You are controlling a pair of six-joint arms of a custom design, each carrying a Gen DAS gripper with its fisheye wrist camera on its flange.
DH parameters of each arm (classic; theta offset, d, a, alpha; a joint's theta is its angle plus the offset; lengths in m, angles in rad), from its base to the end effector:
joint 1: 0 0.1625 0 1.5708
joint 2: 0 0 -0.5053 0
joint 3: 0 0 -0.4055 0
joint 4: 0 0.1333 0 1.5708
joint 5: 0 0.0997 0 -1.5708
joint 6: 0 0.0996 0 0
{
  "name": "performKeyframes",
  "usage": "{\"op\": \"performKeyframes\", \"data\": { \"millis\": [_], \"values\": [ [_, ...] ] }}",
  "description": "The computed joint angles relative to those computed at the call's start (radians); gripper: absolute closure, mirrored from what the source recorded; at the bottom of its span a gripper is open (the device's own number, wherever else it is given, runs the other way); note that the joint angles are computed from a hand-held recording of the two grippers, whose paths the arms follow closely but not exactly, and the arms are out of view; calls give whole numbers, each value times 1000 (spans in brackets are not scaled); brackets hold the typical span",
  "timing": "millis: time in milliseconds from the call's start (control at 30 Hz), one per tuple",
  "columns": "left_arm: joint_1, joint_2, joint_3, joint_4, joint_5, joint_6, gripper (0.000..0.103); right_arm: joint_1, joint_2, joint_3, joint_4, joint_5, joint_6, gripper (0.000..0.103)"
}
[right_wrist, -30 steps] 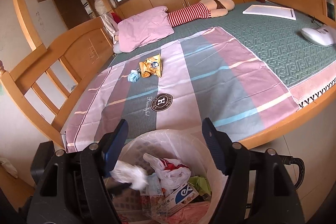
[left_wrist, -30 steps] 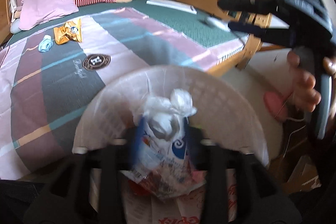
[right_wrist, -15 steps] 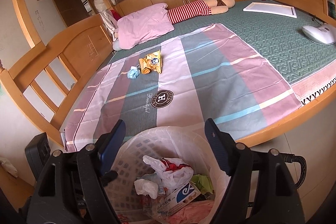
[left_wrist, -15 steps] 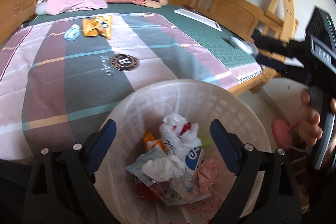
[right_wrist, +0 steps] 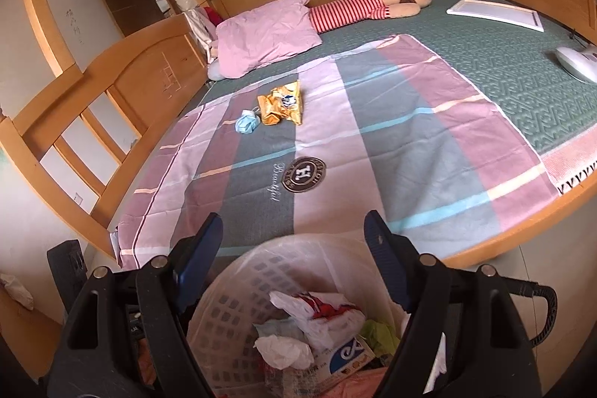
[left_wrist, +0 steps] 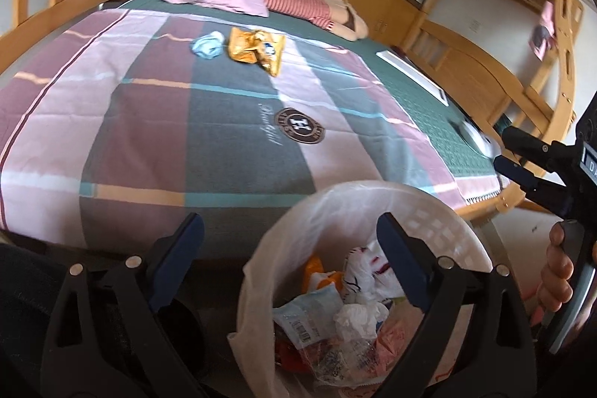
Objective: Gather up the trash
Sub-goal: 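Reach both tools back to the blue mask and yellow chip bag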
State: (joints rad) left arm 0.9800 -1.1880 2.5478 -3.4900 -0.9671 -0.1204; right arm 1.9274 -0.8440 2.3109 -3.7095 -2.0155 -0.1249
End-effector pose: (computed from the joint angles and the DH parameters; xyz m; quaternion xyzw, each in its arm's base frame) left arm -0.0661 -0.4393 0.2181 0.1340 0.9115 -0.3466 0.1761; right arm 0.2634 -0.4480 0.1285 0.1490 -0.9116 0.3434 0.1696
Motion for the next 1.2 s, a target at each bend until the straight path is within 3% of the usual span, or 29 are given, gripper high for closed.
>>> {"op": "performKeyframes", "data": {
  "millis": [167, 400, 667, 767, 833, 900, 967, 1033, 1133, 1200],
  "values": [
    [7, 4, -16, -2, 9, 10, 9, 9, 20, -45, 38, 7, -24, 26],
    [25, 42, -124, -42, 148, 101, 8, 29, 43, -133, 108, 9, -58, 26],
    [135, 55, -355, 147, 274, 16, 6, 43, 99, -293, 206, 9, -109, 26],
    [188, 65, -429, 189, 278, -21, 6, 45, 155, -393, 267, -4, -135, 26],
    [215, 78, -443, 148, 287, -25, 6, 46, 202, -466, 315, -8, -159, 26],
    [239, 69, -450, 238, 303, -139, 6, 44, 258, -556, 380, -19, -172, 26],
    [269, 43, -444, 308, 211, -267, 6, 37, 319, -660, 467, -15, -164, 26],
    [278, 38, -443, 343, 179, -292, 6, 27, 382, -766, 552, -5, -151, 26],
    [271, 49, -454, 378, 262, -311, 6, 16, 489, -939, 638, -26, -164, 26],
    [279, 50, -461, 400, 281, -363, 6, 6, 586, -1106, 726, -76, -211, 26]
  ]
}}
